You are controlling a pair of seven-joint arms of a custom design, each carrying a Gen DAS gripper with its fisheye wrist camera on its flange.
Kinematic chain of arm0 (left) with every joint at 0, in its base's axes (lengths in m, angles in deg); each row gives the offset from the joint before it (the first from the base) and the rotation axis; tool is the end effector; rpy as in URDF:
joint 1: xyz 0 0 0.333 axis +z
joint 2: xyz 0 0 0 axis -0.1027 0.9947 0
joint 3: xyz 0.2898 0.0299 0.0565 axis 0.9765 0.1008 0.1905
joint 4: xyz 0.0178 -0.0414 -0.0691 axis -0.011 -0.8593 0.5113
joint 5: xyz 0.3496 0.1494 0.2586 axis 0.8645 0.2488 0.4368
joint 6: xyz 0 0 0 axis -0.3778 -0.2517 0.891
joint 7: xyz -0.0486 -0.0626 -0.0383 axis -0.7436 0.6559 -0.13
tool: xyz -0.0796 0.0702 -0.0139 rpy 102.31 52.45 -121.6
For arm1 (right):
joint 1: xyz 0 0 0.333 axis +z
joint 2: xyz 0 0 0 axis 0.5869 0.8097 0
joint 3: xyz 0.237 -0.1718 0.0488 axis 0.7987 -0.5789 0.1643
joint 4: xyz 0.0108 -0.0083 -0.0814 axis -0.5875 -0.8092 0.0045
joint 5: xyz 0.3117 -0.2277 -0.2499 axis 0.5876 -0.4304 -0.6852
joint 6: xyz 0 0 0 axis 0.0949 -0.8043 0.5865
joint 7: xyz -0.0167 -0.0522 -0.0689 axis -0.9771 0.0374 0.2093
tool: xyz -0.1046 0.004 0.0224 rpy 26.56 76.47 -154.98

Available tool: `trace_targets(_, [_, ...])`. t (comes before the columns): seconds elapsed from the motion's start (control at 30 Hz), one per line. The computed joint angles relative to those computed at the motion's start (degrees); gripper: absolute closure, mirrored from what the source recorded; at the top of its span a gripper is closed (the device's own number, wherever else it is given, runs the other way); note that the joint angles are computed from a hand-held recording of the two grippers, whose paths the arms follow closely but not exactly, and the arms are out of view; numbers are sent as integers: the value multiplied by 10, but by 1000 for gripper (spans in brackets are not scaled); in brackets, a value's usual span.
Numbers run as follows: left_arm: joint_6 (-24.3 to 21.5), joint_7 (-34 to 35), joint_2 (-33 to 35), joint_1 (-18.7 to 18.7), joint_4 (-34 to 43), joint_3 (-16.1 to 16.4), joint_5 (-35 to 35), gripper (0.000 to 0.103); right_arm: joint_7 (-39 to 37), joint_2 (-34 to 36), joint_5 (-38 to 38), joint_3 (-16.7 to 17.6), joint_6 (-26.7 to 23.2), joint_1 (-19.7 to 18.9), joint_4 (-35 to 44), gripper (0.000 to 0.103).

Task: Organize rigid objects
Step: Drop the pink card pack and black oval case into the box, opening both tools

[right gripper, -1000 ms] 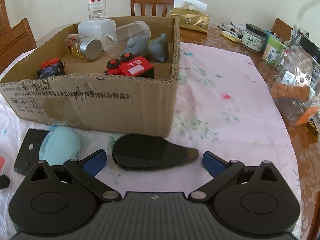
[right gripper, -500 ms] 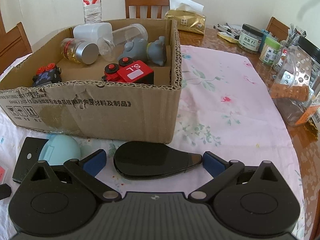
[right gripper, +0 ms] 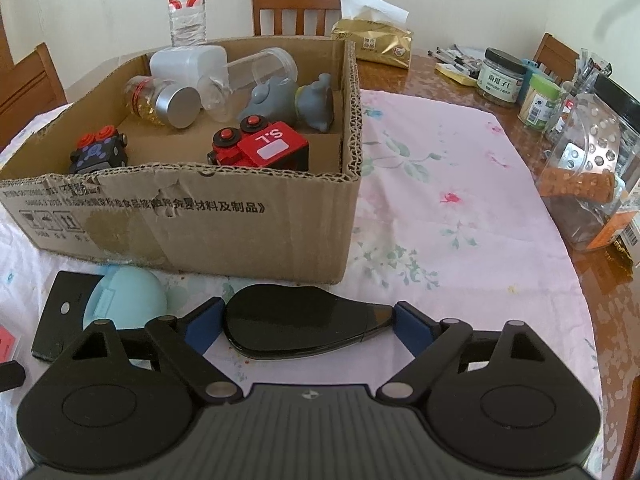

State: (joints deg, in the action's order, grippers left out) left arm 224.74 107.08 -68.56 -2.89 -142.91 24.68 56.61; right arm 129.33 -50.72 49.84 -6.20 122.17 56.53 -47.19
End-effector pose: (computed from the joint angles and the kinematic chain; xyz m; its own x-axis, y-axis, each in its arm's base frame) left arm 0.6389 -0.0508 0.2995 -0.0283 -0.9996 0.0011 -0.8498 0.0235 -0.5266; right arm 0.7277 0.1958 0.2891 0.1765 -0.9842 0.0150 -0.7983 -0.1520 -0.5827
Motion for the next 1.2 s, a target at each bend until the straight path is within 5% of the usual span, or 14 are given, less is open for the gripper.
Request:
trace_targets(0.7, [-106, 273, -67, 12, 18, -12, -199, 13, -211, -115, 91, 76, -44, -77, -56, 10])
trace_targets(0.93, [-88, 345, -57, -3, 67, -12, -250, 13, -301, -124, 160, 100, -59, -94, -32, 10])
trace_targets(1.2, [-53, 354, 32, 1, 178, -37, -234, 13, -335, -110, 187, 96, -60, -88, 4, 10])
